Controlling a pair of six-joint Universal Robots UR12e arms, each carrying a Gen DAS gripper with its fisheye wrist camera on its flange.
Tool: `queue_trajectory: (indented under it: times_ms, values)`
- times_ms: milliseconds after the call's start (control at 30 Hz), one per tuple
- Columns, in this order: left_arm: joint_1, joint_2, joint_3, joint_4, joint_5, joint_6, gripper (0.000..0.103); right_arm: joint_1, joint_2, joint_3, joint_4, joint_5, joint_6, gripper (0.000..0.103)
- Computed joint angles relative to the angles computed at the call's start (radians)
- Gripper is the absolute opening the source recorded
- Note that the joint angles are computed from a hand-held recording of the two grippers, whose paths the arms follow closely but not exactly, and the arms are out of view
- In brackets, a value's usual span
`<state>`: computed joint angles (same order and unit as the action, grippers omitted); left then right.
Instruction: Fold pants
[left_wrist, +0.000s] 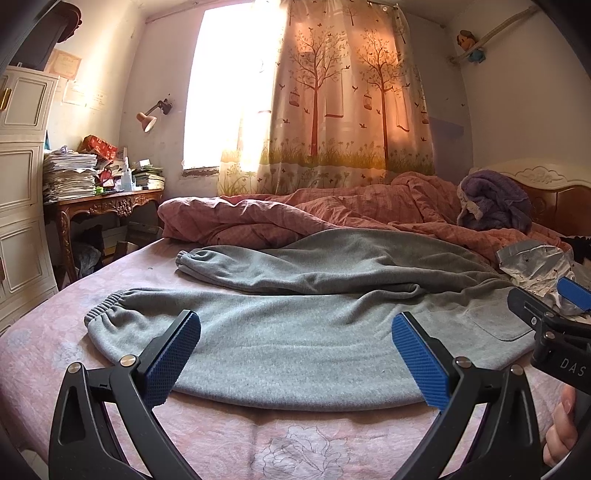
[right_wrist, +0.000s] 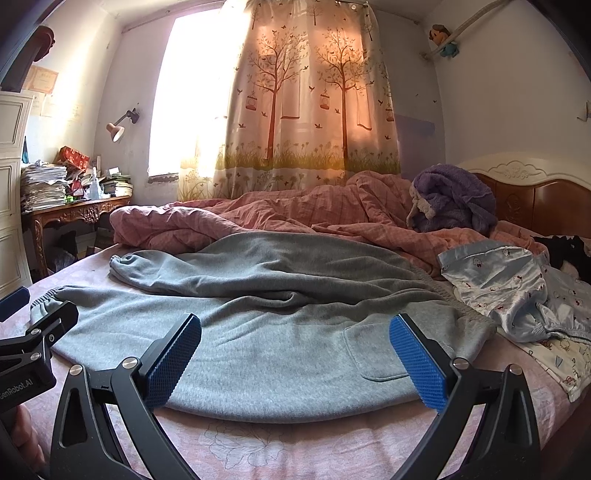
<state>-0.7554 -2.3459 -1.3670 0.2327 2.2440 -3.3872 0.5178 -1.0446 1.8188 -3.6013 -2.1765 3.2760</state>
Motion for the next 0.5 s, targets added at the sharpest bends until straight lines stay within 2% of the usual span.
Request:
queue_trajectory:
  times_ms: [500]
  values:
    - [0.003, 0.005, -0.009, 0.000, -0.001, -0.002, 0.103, 0.000, -0.001, -0.001, 0.004, 0.000, 0.003, 0.103]
